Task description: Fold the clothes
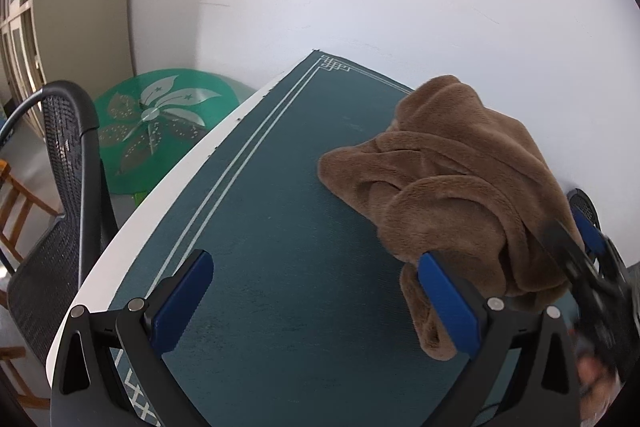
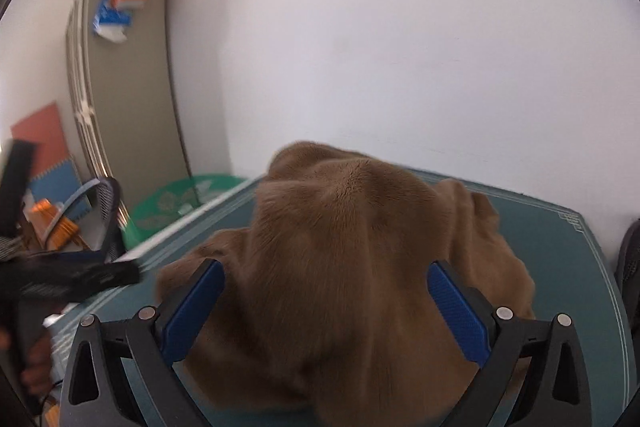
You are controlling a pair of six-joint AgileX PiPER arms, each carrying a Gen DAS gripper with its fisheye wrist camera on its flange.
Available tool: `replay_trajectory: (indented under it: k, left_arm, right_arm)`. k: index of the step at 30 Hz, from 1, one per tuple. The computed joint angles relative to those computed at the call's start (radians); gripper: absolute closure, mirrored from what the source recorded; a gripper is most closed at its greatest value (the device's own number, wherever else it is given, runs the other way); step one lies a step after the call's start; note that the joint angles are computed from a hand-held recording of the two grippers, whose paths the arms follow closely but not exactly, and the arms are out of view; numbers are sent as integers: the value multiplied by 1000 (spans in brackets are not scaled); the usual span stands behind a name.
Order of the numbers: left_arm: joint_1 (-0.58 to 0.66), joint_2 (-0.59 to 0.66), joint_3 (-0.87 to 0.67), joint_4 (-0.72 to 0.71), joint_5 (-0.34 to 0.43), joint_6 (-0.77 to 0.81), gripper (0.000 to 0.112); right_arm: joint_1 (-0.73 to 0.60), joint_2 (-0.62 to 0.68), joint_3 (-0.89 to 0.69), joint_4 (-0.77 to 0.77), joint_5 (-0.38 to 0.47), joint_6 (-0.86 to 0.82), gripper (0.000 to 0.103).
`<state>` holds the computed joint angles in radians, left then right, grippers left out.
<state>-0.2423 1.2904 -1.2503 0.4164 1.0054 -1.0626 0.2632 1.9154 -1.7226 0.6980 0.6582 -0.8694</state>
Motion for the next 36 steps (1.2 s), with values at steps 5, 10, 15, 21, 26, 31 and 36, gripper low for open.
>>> replay_trajectory:
  k: [5,10,15,21,26,31,36]
  left_arm:
    - [-4,-24,18,25,30,-30,9]
    - [10,-46,21,35,44,-48,9]
    - [-42,-46,-2,84,66,-95,9]
    - [-132,-9,-62,123,100,-101,9]
    - [-153,6,-80,123,98,-76,9]
    - [-109,48,-76,60,50,-42,9]
    - [-115,126,-80,45,21,-17,9]
  right_arm:
    - [-9,224,-304,-113,257,232,87]
    - [-114,70,-17,188,367,-135,89]
    - [-174,-106,276,251,462,-384,89]
    - [-185,-201,509,247,485,-490,89]
    - [-187,-251,641,265,448,-547,89]
    - [-184,-241,650,274,419,-500,89]
    - [-205,-306,667,318,333,-460,86]
